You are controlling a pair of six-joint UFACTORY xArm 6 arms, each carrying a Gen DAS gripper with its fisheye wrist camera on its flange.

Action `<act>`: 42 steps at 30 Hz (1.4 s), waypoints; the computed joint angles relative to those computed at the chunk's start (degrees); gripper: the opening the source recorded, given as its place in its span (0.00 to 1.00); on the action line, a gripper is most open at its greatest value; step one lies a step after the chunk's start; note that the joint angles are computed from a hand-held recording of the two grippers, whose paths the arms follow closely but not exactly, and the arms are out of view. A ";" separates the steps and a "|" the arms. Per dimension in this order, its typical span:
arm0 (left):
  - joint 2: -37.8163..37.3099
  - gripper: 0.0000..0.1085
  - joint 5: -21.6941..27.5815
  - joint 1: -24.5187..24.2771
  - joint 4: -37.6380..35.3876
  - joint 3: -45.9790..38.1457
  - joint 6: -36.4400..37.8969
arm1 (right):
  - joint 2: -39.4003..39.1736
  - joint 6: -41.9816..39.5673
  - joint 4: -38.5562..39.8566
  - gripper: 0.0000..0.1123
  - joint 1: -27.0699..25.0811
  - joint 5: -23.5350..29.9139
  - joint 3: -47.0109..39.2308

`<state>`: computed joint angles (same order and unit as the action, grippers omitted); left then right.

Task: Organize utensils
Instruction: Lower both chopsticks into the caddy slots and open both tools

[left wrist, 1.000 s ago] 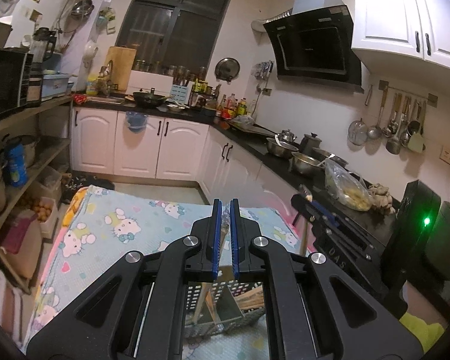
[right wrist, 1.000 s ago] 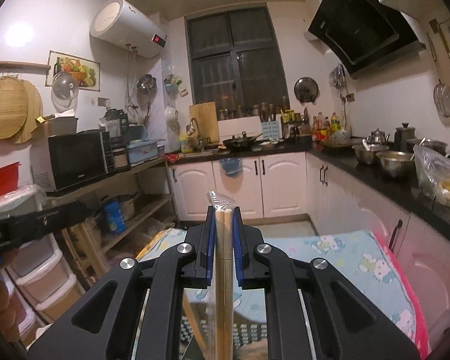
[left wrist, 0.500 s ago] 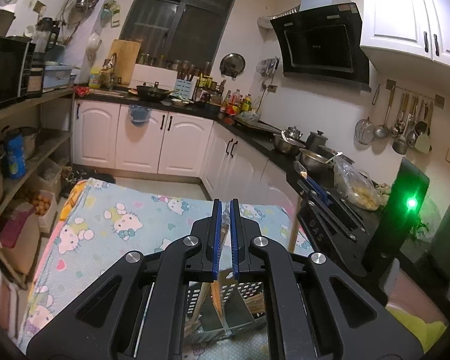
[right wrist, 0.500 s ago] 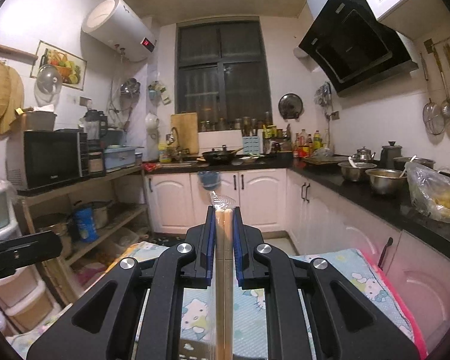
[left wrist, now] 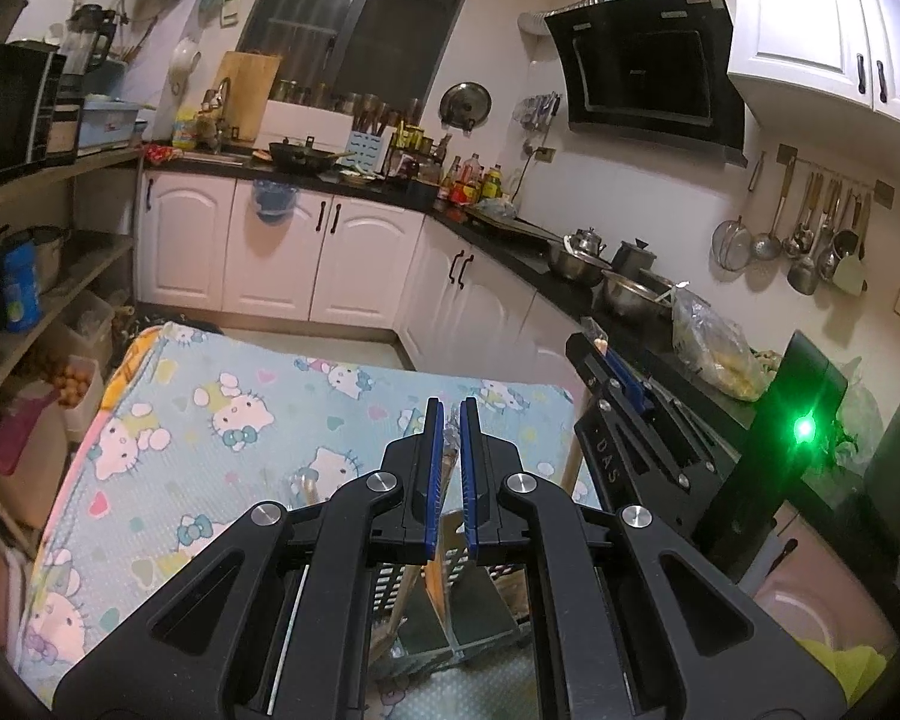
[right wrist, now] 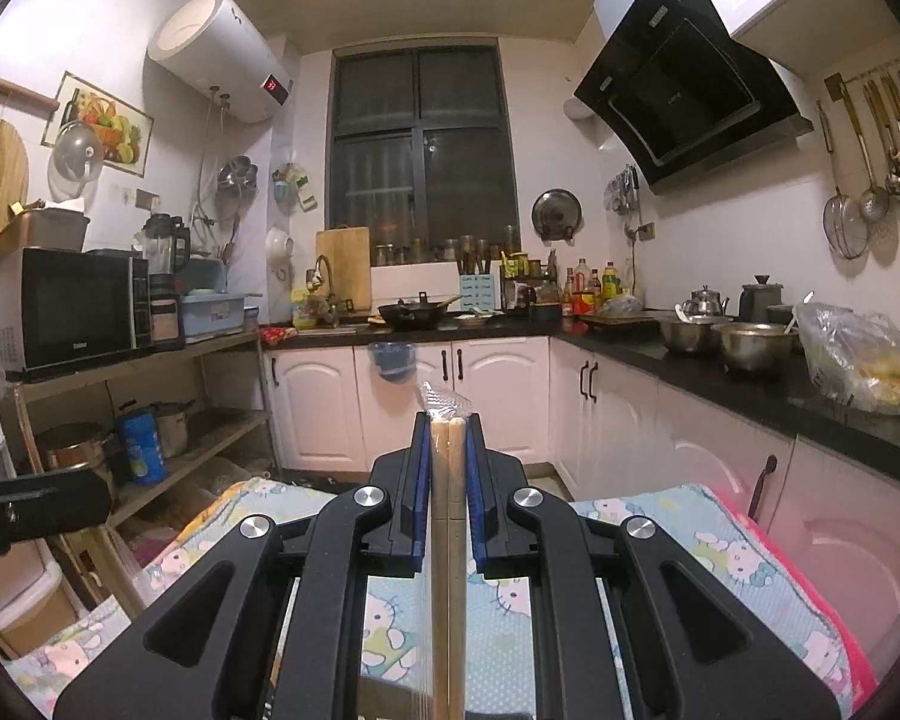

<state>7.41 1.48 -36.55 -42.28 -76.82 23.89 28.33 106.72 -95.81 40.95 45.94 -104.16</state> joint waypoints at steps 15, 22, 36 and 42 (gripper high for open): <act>0.00 0.01 0.33 -0.25 6.24 2.71 -5.31 | -5.90 4.66 -1.37 0.10 1.24 -4.86 11.21; -0.65 0.01 0.81 -0.05 9.92 4.68 -8.93 | -10.49 3.62 0.99 0.10 2.11 -7.13 17.38; -3.85 0.02 2.12 0.81 24.24 9.21 -22.27 | -15.80 -2.14 8.36 0.14 3.75 -9.44 23.14; -5.68 0.11 2.26 1.11 29.33 11.47 -27.27 | -18.51 -2.15 8.40 0.23 4.80 -8.72 25.68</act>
